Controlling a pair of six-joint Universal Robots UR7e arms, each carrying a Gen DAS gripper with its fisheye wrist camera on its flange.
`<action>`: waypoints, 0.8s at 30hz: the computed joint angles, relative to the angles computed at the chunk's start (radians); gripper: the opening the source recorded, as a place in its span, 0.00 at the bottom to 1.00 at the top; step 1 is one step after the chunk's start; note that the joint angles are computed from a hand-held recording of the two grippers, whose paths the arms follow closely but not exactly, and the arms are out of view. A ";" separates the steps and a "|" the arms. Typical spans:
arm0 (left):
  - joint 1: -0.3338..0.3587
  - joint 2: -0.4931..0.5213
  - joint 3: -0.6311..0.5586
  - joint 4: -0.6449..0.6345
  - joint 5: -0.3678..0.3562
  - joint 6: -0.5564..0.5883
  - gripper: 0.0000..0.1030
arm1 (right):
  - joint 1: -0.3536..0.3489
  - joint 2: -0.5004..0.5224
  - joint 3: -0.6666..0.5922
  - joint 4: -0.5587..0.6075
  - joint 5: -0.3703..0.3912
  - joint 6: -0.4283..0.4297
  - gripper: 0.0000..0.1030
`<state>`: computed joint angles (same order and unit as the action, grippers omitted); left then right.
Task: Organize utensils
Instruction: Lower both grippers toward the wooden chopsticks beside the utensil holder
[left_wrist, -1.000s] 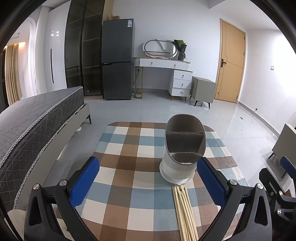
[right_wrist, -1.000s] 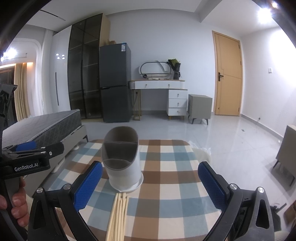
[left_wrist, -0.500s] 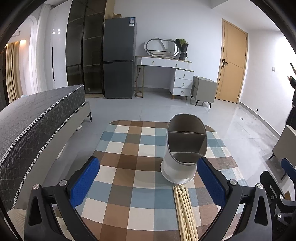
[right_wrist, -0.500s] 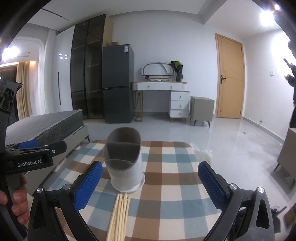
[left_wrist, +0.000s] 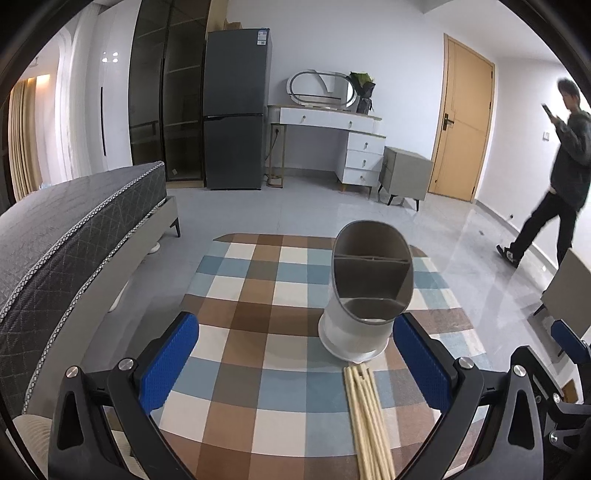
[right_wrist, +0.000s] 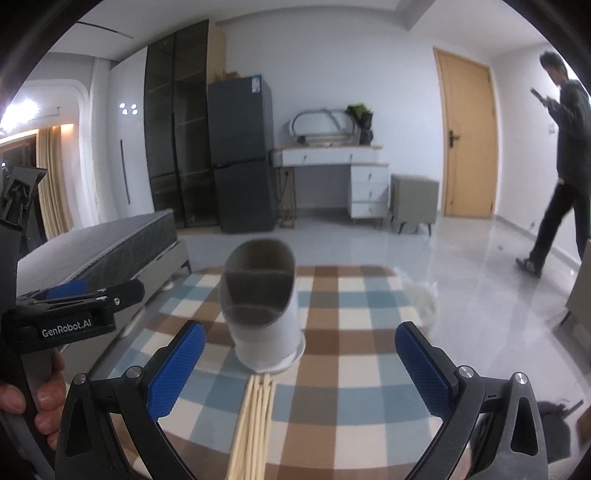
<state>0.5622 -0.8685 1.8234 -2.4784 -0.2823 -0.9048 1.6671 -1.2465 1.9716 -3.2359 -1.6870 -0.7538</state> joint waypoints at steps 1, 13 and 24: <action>0.004 0.000 -0.004 0.017 -0.006 -0.008 0.99 | 0.001 0.006 -0.010 0.029 -0.010 0.009 1.00; 0.124 -0.006 -0.101 0.304 -0.228 -0.213 0.99 | -0.008 0.134 -0.193 0.395 -0.180 0.132 0.92; 0.219 0.008 -0.181 0.489 -0.442 -0.347 0.99 | -0.016 0.310 -0.376 0.650 -0.349 0.205 0.51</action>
<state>0.7814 -0.8606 1.6421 -1.9891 -0.7246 -1.2515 1.6515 -0.9361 1.5958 -2.5859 -2.0359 -0.5487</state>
